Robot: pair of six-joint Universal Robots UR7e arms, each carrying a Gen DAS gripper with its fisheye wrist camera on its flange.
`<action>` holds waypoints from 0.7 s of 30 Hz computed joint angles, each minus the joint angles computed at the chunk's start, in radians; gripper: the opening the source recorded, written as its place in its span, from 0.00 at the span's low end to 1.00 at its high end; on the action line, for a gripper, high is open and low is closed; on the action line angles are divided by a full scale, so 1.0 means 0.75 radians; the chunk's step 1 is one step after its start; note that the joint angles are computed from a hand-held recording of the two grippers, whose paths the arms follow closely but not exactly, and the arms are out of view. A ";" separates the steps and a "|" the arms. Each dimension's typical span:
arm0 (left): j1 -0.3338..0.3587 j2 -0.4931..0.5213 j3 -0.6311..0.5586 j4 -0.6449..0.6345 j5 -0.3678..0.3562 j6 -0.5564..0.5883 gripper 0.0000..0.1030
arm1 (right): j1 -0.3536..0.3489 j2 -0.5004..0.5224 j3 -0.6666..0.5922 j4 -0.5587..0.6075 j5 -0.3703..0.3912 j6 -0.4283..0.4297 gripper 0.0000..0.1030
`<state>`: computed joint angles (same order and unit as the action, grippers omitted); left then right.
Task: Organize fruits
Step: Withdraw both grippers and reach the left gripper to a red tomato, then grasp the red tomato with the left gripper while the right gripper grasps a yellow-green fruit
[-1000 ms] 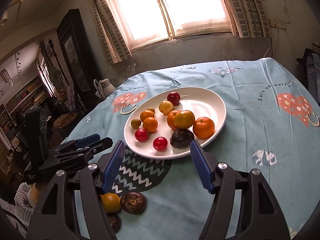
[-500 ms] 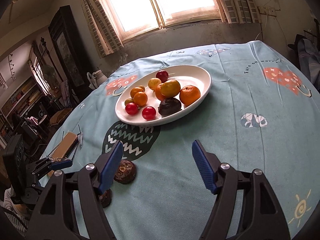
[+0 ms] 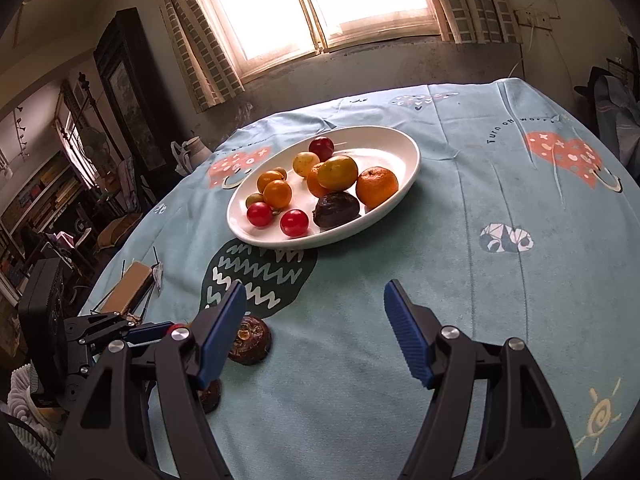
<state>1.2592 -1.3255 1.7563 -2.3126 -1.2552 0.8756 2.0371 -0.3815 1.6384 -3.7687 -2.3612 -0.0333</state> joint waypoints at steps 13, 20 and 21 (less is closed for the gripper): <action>0.048 0.070 -0.119 -0.077 -0.054 -0.139 0.29 | 0.082 0.186 -0.232 0.196 0.032 -0.410 0.70; 0.063 0.120 -0.173 -0.044 -0.062 -0.180 0.29 | 0.100 0.295 -0.445 0.445 -0.068 -0.513 0.62; 0.067 0.125 -0.182 -0.032 -0.069 -0.189 0.29 | 0.095 0.299 -0.462 0.483 -0.074 -0.503 0.59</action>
